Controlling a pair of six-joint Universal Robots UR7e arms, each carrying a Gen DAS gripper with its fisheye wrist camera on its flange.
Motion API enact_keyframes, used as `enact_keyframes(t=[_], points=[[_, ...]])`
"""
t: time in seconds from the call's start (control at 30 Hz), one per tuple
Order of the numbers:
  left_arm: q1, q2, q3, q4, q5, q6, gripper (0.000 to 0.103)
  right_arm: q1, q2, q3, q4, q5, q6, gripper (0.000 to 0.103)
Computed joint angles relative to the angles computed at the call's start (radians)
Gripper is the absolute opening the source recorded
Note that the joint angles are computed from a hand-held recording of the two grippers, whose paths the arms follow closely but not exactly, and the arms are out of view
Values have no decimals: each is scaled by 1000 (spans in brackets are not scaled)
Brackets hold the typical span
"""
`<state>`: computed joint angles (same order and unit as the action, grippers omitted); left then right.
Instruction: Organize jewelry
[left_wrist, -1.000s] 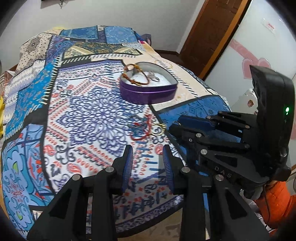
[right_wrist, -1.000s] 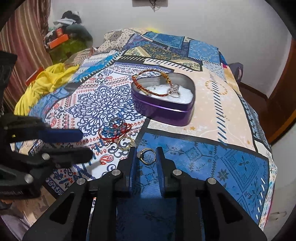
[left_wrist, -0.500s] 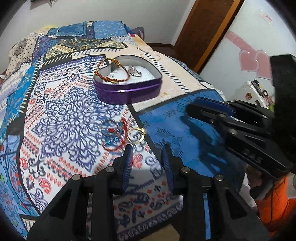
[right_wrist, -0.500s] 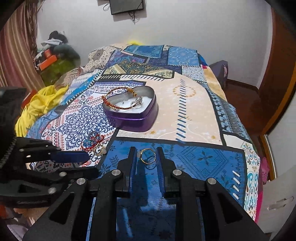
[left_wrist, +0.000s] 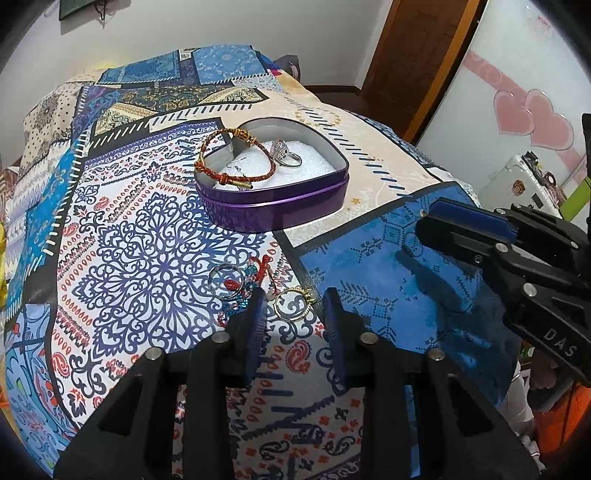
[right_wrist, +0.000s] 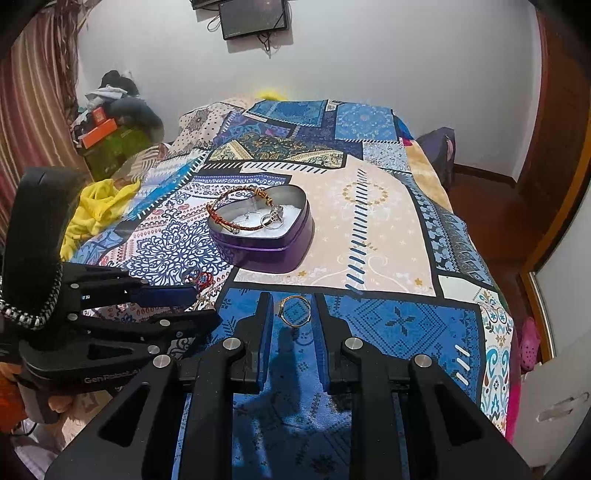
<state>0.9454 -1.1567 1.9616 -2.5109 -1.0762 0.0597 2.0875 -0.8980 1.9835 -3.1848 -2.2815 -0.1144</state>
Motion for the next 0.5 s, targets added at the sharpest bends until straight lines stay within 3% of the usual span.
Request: enact_keyframes(t=[0.5], points=[[-27,-54,42,-43,14,19,23,27,5,-27,-10,-19,-24,18]])
